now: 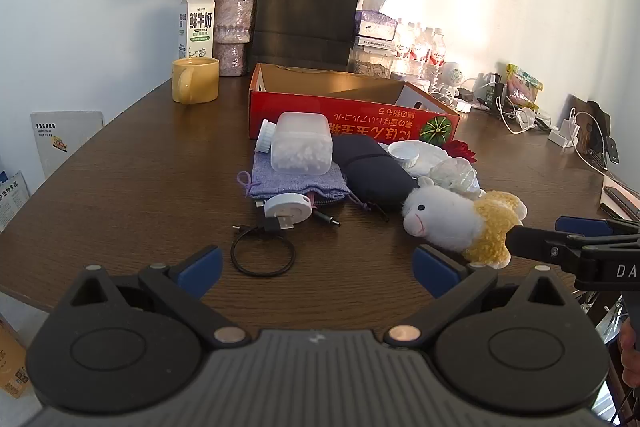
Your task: Organize objects
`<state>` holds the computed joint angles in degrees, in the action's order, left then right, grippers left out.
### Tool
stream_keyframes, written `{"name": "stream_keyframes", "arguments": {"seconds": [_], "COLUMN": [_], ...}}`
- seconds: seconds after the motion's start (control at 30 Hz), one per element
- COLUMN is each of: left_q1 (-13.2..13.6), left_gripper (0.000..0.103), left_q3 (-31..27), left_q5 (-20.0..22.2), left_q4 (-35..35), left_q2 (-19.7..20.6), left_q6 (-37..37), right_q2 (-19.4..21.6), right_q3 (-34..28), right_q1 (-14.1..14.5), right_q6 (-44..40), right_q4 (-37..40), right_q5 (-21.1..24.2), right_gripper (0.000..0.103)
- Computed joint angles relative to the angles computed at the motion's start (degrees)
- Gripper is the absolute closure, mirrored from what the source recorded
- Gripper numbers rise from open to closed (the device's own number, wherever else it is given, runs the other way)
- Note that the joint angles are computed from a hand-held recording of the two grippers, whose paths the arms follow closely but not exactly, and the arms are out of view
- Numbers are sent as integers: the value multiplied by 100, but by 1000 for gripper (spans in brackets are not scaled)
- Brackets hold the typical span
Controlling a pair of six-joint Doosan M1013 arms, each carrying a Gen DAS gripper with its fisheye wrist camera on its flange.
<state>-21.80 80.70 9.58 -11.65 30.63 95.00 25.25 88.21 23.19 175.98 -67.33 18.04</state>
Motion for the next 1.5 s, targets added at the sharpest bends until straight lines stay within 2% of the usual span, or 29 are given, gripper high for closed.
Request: {"name": "stream_keyframes", "arguments": {"seconds": [1.5], "left_q1": [5], "left_gripper": [0], "left_q3": [-6], "left_q5": [24], "left_q4": [8], "left_q2": [-1], "left_q6": [-37], "right_q2": [-1], "right_q3": [-3], "right_q1": [2], "right_q6": [-28], "right_q4": [13], "right_q5": [-8], "right_gripper": [0]}}
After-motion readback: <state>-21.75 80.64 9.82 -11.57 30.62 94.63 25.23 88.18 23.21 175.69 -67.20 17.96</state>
